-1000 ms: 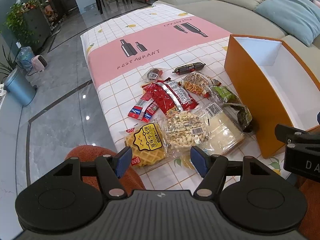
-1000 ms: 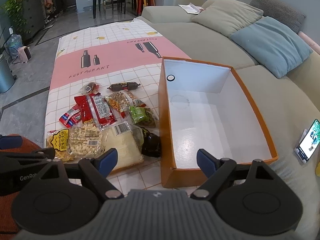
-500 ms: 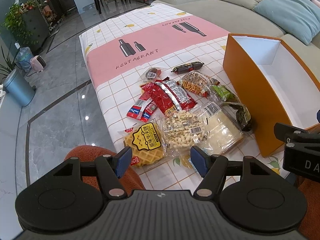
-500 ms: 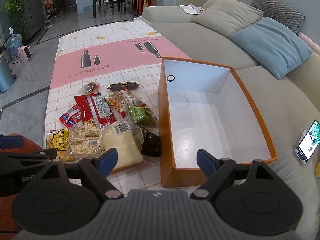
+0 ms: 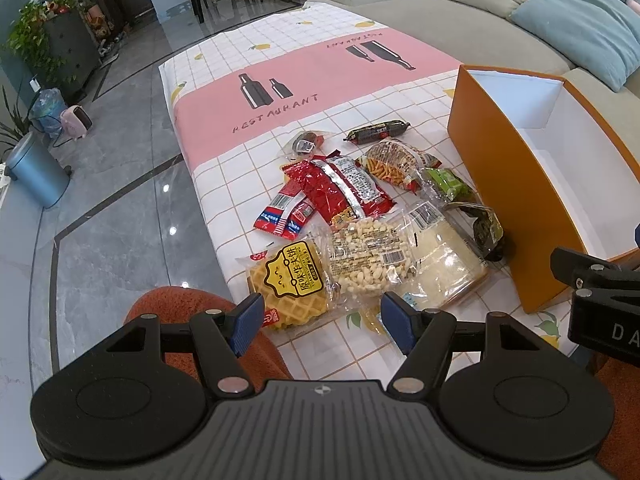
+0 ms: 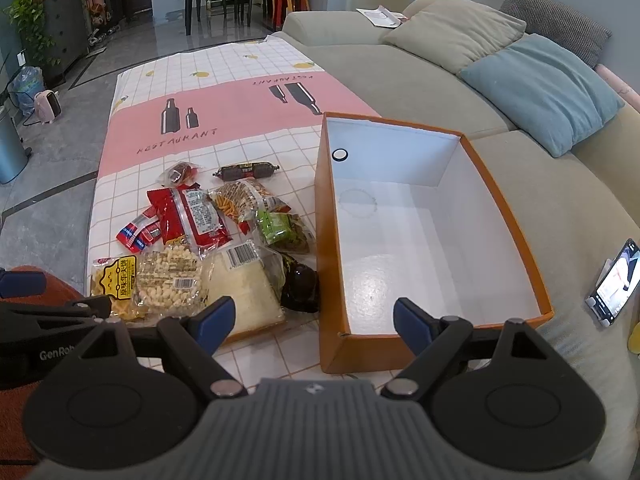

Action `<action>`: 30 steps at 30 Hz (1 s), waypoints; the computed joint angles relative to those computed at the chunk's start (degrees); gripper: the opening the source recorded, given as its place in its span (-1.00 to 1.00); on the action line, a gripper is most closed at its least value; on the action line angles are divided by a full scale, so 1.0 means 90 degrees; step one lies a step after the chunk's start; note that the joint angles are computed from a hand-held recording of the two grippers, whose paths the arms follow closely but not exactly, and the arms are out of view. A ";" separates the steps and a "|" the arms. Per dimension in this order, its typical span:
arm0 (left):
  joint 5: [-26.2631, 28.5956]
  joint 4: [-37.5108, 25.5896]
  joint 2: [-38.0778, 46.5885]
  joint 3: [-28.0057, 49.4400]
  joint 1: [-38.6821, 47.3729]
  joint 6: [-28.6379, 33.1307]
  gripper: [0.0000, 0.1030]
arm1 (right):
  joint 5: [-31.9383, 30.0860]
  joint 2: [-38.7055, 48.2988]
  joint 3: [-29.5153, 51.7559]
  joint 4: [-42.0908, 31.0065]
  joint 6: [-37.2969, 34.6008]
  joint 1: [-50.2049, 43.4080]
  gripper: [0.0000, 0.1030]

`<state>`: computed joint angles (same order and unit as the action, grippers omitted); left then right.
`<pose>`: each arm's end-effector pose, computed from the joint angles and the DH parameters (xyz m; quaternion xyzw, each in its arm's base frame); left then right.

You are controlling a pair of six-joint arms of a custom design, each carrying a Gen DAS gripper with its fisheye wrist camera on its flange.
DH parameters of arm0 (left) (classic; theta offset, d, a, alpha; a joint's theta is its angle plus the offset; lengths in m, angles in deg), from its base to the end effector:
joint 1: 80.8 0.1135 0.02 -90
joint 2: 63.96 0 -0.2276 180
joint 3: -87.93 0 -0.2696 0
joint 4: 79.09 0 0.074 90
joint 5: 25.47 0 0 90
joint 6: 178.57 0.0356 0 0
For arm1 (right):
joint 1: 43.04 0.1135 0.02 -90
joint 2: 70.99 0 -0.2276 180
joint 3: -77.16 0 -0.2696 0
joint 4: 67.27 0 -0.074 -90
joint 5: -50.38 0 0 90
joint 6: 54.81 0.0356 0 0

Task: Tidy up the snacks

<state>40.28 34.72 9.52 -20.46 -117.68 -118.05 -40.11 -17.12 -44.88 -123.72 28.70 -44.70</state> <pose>0.2204 -0.1471 0.2242 0.0221 0.9604 0.0708 0.2686 0.2216 -0.0061 0.2298 -0.0413 0.9456 -0.0189 0.3221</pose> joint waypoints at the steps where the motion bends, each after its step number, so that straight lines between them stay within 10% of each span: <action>1: 0.0005 -0.0005 0.0001 0.0001 0.0006 -0.0005 0.54 | 0.0007 -0.0010 -0.0014 0.0001 0.0004 0.0007 0.64; 30: 0.0070 0.0009 -0.0101 -0.0087 0.0083 0.0053 0.54 | 0.0070 0.0002 -0.0077 -0.0029 0.0036 0.0062 0.64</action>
